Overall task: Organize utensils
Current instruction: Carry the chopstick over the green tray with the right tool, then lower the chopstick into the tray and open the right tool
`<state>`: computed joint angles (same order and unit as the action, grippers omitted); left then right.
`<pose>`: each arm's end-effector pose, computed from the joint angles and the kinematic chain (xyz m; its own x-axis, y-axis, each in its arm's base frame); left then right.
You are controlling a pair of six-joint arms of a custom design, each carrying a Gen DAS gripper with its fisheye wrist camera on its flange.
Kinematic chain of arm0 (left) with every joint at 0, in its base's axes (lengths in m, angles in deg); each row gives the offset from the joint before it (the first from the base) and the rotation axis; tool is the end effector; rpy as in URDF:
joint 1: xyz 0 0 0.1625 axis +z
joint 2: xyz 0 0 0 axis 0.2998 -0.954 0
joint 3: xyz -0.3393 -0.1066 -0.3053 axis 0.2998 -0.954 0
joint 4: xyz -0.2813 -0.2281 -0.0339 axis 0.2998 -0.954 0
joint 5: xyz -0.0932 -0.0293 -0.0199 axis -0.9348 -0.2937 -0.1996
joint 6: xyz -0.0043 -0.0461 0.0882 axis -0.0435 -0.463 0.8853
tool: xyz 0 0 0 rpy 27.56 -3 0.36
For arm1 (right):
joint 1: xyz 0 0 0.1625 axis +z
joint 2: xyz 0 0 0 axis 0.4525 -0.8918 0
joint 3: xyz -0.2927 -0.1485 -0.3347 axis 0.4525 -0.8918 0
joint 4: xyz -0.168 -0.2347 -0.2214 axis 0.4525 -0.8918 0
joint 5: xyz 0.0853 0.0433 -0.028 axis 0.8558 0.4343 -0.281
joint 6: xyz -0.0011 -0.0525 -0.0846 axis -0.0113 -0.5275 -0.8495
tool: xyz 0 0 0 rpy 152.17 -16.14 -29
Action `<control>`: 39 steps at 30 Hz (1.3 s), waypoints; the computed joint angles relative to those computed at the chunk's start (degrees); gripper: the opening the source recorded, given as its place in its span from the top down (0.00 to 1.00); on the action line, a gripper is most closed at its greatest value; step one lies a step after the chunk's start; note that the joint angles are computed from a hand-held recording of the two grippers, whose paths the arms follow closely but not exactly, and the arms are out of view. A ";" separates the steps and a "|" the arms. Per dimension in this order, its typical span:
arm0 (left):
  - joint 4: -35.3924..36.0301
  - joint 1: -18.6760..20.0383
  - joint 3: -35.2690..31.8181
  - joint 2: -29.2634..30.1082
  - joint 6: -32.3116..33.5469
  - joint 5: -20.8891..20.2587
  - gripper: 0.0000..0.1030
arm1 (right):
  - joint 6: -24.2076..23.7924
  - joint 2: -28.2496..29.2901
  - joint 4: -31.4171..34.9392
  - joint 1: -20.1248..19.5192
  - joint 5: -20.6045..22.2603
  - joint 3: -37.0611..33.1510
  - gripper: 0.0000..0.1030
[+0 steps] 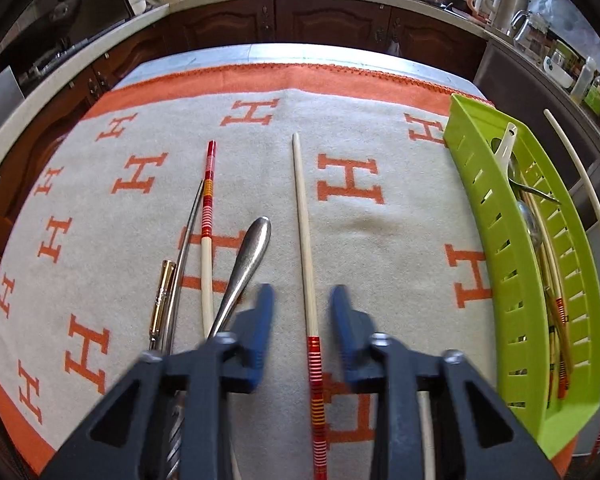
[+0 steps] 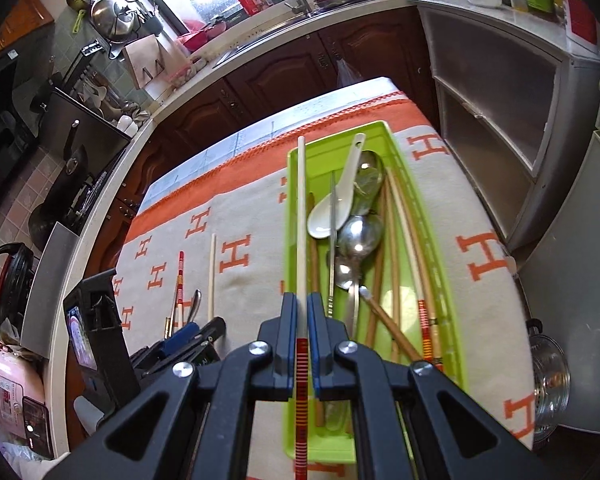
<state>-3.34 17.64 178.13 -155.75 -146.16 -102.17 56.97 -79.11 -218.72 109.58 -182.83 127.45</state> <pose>-0.0045 -0.2625 0.3244 -0.6863 -0.2906 -0.6667 0.1612 0.8331 -0.5291 0.4227 -0.2874 0.0096 -0.9158 -0.1487 0.3730 -0.2905 0.8867 -0.3597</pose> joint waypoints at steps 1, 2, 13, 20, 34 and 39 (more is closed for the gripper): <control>-0.51 -0.06 0.16 -0.08 0.42 0.07 0.95 | 0.15 -0.26 -0.17 -0.10 -0.14 0.49 0.95; -0.13 -0.19 0.08 0.03 0.05 0.12 0.96 | 0.31 -0.55 -0.38 -0.24 -0.29 1.08 0.95; 7.67 -10.01 -4.55 -1.89 -7.83 -2.58 0.97 | 1.16 -2.71 1.56 -2.05 -2.13 3.13 0.95; -2.38 -13.32 -6.56 1.96 -1.35 -3.65 0.97 | -0.44 -2.13 6.17 -4.38 -3.48 0.39 0.94; -26.93 -8.46 -3.66 14.39 12.14 -10.12 0.97 | -1.11 -5.25 0.95 -5.78 -5.31 4.53 0.88; -32.78 -5.63 -2.74 18.71 14.81 -12.54 0.97 | 0.89 -7.37 0.78 -6.15 -5.74 7.46 0.88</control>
<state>-36.12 12.01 175.39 -137.04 -131.35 -114.72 57.86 -86.48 -217.95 103.42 -188.57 134.91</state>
